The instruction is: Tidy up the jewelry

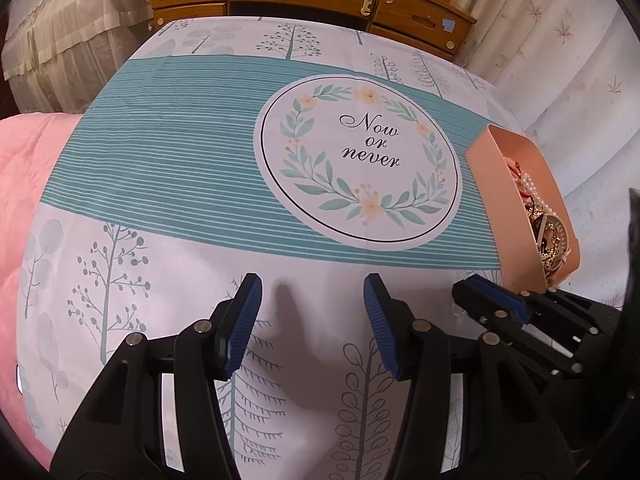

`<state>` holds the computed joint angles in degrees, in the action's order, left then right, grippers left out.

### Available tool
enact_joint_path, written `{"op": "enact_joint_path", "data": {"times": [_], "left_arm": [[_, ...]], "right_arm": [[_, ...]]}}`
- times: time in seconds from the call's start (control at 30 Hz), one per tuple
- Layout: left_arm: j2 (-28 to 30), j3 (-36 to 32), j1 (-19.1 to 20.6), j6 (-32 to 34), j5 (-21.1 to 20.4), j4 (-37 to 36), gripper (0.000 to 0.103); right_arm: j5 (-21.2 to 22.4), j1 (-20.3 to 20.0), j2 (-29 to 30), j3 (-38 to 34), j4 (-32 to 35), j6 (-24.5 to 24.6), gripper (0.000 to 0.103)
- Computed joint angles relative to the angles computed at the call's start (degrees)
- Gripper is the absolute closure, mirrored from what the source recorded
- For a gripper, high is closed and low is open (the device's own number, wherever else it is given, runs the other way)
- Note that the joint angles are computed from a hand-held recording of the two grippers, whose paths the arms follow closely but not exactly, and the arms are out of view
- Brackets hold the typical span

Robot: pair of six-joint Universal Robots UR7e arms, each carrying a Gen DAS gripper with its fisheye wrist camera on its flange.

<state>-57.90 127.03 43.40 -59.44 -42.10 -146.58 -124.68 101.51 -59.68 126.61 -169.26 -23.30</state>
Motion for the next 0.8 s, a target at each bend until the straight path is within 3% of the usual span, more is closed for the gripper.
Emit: {"op": "enact_joint_path", "data": {"times": [0.3,0.43,0.5,0.67,0.8], "left_arm": [[0.58,-1.64,-1.02,-0.10,0.32,1.68,0.053],[1.99,-3.51,-1.67,0.68,0.30,2.66,0.053],[2.89,-4.66,-1.98,1.41,0.36,2.94,0.053],[6.20,-9.23,-2.71,4.96,0.57,2.91,0.053],[9.27,-13.92,-3.21,9.40,1.54,1.59,0.053]], "right_arm": [[14.82,-4.02,-11.94,0.29,8.14,2.79,0.095],[17.52,-5.31,-16.19,0.87,7.72,3.11,0.095],[18.50,-6.01,-17.95,1.19,6.55,3.18,0.095],[19.56,-8.10,-20.70,3.86,-5.32,3.10,0.095],[18.37,-9.88,-21.33,3.85,-10.33,3.36,0.094]]}}
